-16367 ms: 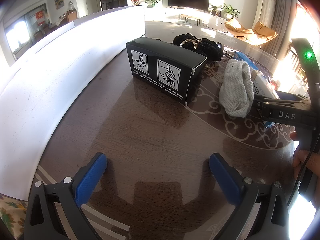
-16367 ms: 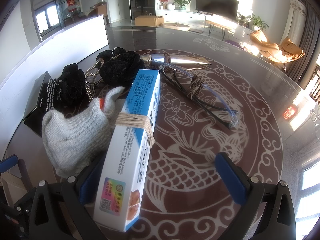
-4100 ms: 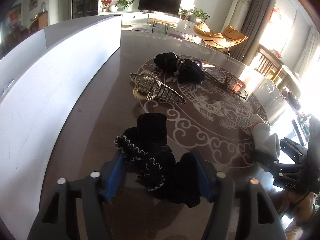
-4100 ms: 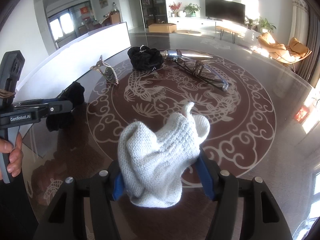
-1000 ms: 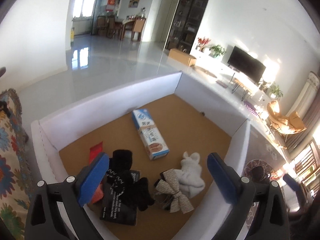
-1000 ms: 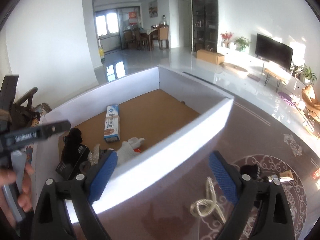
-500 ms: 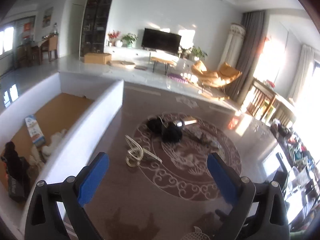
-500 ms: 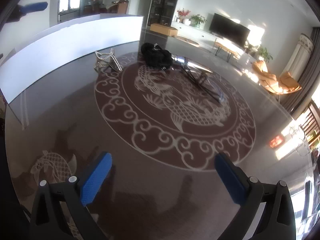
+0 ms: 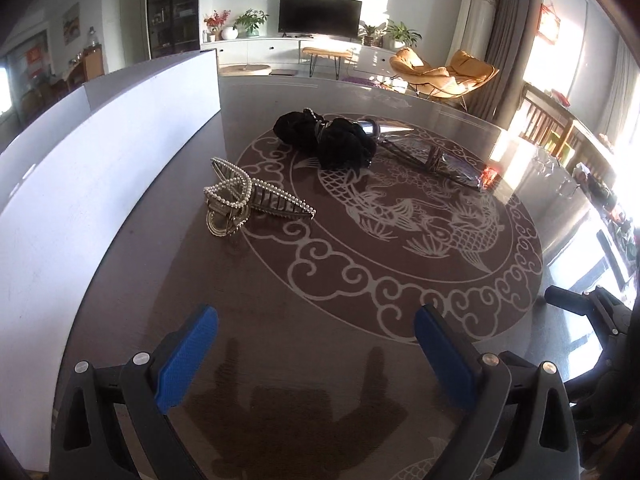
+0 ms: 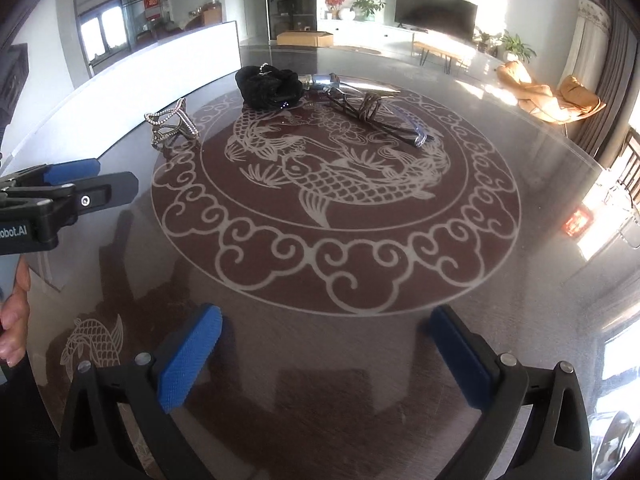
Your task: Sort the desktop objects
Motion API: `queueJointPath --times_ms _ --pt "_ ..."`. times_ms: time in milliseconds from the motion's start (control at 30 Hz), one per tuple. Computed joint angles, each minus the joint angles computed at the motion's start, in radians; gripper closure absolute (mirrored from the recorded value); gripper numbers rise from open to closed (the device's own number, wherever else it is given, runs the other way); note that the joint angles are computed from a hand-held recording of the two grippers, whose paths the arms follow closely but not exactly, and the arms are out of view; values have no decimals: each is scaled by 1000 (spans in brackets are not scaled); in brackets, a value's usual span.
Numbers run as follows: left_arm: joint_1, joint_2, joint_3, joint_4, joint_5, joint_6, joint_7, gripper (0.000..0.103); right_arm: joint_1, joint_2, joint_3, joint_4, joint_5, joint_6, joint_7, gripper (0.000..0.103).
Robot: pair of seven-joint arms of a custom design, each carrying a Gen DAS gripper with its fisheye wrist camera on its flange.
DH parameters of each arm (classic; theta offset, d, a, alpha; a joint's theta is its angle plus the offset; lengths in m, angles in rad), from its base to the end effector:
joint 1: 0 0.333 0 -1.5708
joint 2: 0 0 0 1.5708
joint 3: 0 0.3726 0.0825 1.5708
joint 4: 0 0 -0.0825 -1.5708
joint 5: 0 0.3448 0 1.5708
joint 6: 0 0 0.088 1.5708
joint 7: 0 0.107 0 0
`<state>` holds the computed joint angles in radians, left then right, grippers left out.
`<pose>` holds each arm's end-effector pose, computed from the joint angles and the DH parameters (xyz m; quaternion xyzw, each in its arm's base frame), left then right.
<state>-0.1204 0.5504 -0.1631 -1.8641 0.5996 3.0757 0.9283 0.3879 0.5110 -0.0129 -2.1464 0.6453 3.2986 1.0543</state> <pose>0.6467 -0.2157 0.3727 -0.6068 0.7218 -0.2811 0.1785 0.5844 0.1640 0.3085 -0.7454 0.5934 -0.1943 0.2336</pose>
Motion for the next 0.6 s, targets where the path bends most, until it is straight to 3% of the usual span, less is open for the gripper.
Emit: queueJointPath --times_ms 100,167,233,333,600 --pt "-28 16 34 11 12 -10 -21 3 0 0 0 0 -1 0 1 0" --pt "2 29 -5 21 -9 -35 -1 3 3 -1 -3 -2 -1 0 2 0" --pt "-2 28 9 14 -6 -2 -16 3 2 -1 -3 -1 -2 -1 2 0" --pt "24 34 -19 14 -23 1 -7 3 2 -1 -3 -1 -2 -1 3 0" --pt "-39 33 38 38 13 -56 -23 3 3 -3 -4 -2 -3 -2 4 0"
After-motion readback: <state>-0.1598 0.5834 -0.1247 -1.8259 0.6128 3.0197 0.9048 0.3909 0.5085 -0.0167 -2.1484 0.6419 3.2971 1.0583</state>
